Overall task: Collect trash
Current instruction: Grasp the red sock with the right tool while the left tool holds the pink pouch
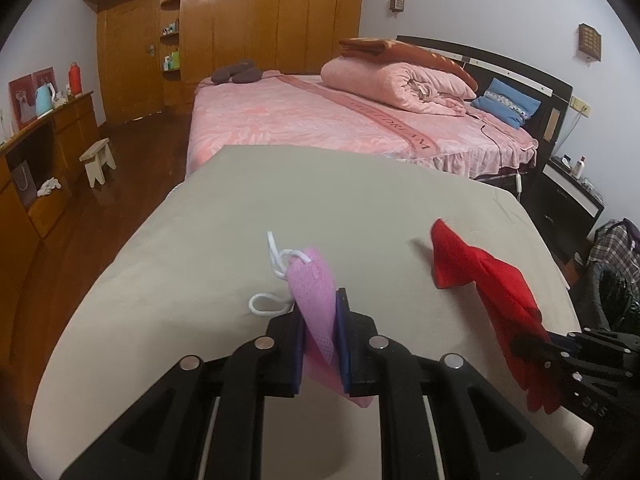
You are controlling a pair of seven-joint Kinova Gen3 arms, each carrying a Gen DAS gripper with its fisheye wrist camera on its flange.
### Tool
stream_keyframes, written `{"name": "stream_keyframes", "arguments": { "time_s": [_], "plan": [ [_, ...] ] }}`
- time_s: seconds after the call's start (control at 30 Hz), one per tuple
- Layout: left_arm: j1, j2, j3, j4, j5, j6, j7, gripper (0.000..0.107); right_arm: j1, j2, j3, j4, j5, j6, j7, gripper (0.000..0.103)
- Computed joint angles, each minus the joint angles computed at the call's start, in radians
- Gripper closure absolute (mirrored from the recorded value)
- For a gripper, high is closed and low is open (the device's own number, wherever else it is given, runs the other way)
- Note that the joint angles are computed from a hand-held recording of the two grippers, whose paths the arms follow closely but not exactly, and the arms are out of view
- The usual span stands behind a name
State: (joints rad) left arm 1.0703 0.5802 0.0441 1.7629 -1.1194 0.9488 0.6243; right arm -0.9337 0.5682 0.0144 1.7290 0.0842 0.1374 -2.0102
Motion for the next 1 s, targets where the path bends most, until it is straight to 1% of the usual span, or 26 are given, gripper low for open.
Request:
{"name": "stream_keyframes", "arguments": {
  "time_s": [0.1,0.17,0.2,0.23,0.3,0.4,0.47,0.53,0.6,0.73,0.8,0.83,0.87,0.9,0.93,0.97,1.0],
  "plan": [
    [-0.006,0.001,0.001,0.003,0.002,-0.004,-0.01,0.093,-0.01,-0.011,0.018,0.0,-0.002,0.001,-0.011,0.078],
    [-0.009,0.002,0.0,0.008,0.005,-0.008,-0.006,0.093,-0.021,-0.018,0.038,0.001,-0.006,-0.005,-0.026,0.068],
    [-0.011,0.001,-0.001,0.011,0.006,-0.013,-0.003,0.093,-0.027,-0.022,0.048,0.003,-0.007,-0.01,-0.035,0.059],
    [-0.013,-0.001,-0.003,0.015,0.006,-0.017,0.003,0.093,-0.016,-0.022,0.045,0.0,-0.006,-0.014,-0.033,0.056],
    [-0.015,-0.002,-0.006,0.02,0.005,-0.021,0.011,0.093,-0.011,-0.017,0.045,-0.012,-0.005,-0.016,-0.033,0.056],
    [-0.018,0.0,-0.005,0.014,0.004,-0.02,0.004,0.093,-0.013,0.011,0.058,-0.055,-0.002,0.01,-0.037,0.056],
    [-0.018,0.001,-0.005,0.012,0.003,-0.02,0.001,0.093,-0.01,0.025,0.06,-0.072,0.0,0.013,-0.046,0.058],
    [-0.02,0.001,-0.006,0.011,0.002,-0.024,0.0,0.093,-0.012,0.044,0.065,-0.093,0.002,0.022,-0.054,0.068],
    [-0.019,0.002,-0.008,0.011,-0.001,-0.027,0.002,0.093,0.01,0.066,0.041,-0.126,0.006,0.05,-0.048,0.069],
    [-0.016,0.005,-0.008,0.005,-0.005,-0.031,-0.003,0.093,0.019,0.098,0.027,-0.165,0.016,0.102,-0.061,0.074],
    [-0.017,0.007,-0.007,-0.001,-0.005,-0.033,-0.012,0.093,0.018,0.117,0.023,-0.193,0.026,0.151,-0.066,0.075],
    [-0.017,0.009,-0.007,-0.005,-0.004,-0.034,-0.016,0.093,0.005,0.121,0.035,-0.195,0.039,0.16,-0.08,0.079],
    [-0.017,0.009,-0.007,-0.008,-0.002,-0.035,-0.02,0.093,0.0,0.118,0.038,-0.187,0.056,0.152,-0.089,0.082],
    [-0.016,0.01,-0.008,-0.011,0.0,-0.036,-0.025,0.093,0.012,0.114,0.022,-0.179,0.056,0.144,-0.083,0.093],
    [-0.014,0.01,-0.008,-0.014,0.002,-0.033,-0.031,0.093,0.041,0.108,-0.009,-0.173,0.044,0.14,-0.07,0.095],
    [-0.012,0.009,-0.008,-0.017,0.004,-0.031,-0.036,0.093,0.053,0.103,-0.023,-0.169,0.042,0.132,-0.074,0.095],
    [-0.01,0.008,-0.009,-0.019,0.005,-0.029,-0.039,0.093,0.051,0.089,-0.018,-0.15,0.038,0.112,-0.083,0.095]
  ]
}}
